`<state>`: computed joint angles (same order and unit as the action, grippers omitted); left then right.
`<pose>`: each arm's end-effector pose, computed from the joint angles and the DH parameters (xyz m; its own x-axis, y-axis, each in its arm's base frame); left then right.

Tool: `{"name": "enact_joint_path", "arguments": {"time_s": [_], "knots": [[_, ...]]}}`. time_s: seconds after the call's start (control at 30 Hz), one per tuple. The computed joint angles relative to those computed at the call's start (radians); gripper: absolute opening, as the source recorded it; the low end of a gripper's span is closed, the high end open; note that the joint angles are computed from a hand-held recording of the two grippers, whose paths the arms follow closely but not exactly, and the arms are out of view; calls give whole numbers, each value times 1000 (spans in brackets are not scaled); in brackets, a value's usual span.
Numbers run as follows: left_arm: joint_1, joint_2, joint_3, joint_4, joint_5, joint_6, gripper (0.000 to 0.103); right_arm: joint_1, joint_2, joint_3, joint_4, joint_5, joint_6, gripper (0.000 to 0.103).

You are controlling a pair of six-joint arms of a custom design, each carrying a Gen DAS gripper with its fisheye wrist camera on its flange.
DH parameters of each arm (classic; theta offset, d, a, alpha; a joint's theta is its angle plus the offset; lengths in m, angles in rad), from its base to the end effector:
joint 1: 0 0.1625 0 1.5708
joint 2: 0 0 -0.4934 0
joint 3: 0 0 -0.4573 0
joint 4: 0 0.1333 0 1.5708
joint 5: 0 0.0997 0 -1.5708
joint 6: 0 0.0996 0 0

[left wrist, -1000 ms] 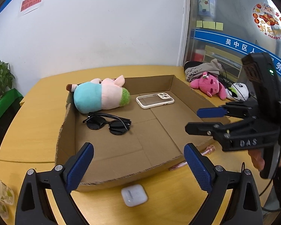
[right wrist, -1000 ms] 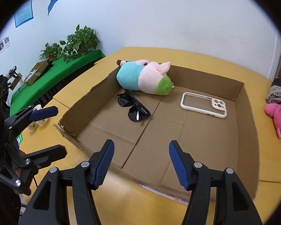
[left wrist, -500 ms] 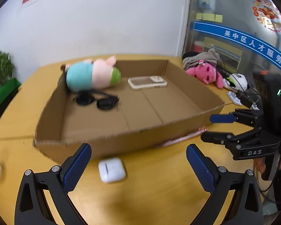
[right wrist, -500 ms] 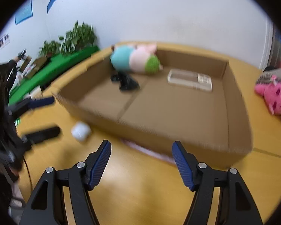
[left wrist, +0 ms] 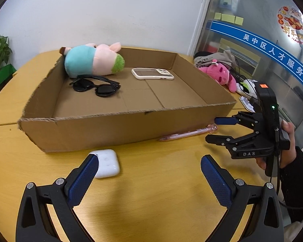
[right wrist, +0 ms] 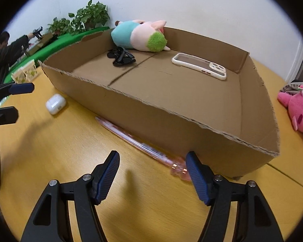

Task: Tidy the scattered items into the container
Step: 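Move the right gripper down to the pink pen beside the box, then close the right gripper on the pink pen's charm end and lift it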

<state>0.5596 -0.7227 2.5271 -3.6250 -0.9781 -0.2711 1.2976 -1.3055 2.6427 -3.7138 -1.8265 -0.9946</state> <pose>-0.2228 -0.3625 -0.0114 -0.7569 0.4689 -0.4553 0.6419 0.6642 -0.3831 0.0032 -0.3891 0.1989 -0.6374 -0.3212 0.7003 -0.6381 0.7295 -0.2462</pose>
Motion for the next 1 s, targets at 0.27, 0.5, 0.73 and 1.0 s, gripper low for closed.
{"name": "enact_joint_path", "arguments": {"time_s": [0.27, 0.5, 0.73, 1.0], "knots": [[24, 22, -29, 7, -41, 13, 103, -19, -72, 30, 189, 45, -9, 70], [56, 27, -53, 23, -102, -11, 103, 9, -62, 29, 185, 53, 60, 66], [78, 33, -86, 80, -191, -87, 103, 60, 44, 53, 72, -45, 76, 24], [114, 78, -162, 207, -290, -210, 88, -65, -13, 181, -7, 130, 319, 20]]}}
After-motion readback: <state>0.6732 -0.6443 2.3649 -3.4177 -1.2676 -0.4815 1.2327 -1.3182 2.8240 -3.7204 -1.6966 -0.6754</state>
